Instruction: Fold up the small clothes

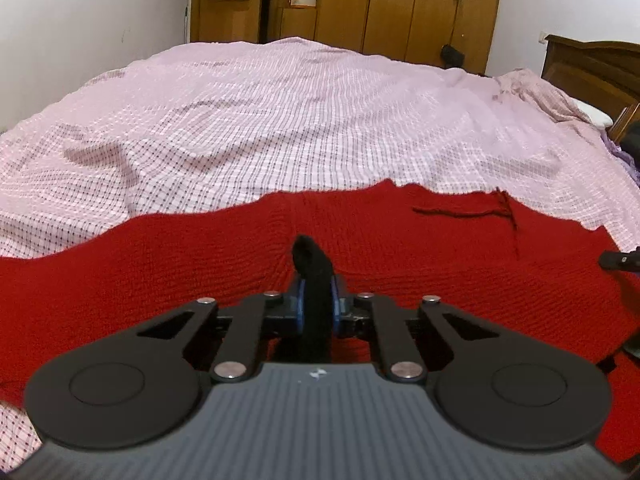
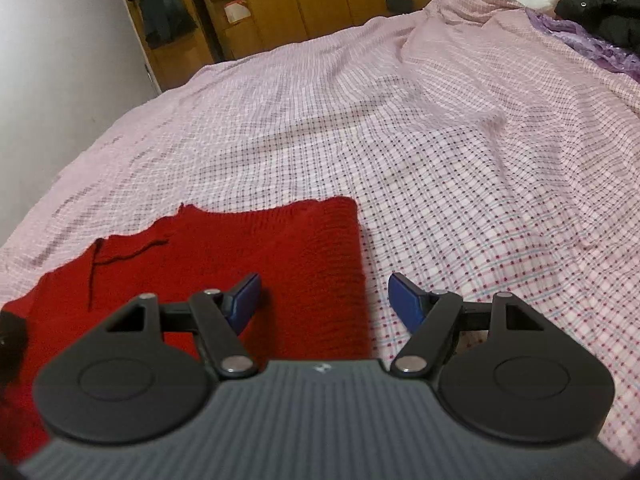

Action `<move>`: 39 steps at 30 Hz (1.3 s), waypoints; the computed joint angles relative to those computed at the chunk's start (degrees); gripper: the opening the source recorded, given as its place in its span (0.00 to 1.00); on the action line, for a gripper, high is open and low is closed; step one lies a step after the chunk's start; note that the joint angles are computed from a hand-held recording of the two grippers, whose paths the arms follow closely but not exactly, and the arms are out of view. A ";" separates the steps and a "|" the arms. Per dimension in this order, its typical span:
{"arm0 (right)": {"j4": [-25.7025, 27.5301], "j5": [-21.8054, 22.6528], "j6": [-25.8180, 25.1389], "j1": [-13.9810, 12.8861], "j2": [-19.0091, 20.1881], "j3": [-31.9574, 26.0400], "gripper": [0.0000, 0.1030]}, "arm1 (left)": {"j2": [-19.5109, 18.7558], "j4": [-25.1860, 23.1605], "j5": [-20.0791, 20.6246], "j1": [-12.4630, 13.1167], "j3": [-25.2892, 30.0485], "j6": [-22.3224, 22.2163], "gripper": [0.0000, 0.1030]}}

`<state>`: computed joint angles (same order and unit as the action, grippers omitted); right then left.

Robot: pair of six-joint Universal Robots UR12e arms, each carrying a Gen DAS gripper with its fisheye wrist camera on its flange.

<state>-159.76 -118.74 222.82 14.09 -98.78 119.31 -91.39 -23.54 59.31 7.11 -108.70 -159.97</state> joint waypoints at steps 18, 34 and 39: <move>-4.53 -7.14 3.31 0.44 2.62 0.92 0.24 | -6.78 2.94 10.83 -6.21 5.71 0.93 0.23; -3.77 -5.64 5.97 1.24 -0.01 1.44 0.57 | -2.44 0.60 10.83 -4.32 3.65 1.24 0.50; -3.59 -6.14 5.23 3.43 -1.40 1.31 0.57 | 0.35 -1.76 9.25 -1.83 2.00 0.14 0.50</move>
<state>-163.35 -124.87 228.05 17.52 -100.19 120.61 -91.04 -25.29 68.56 5.28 -106.70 -159.83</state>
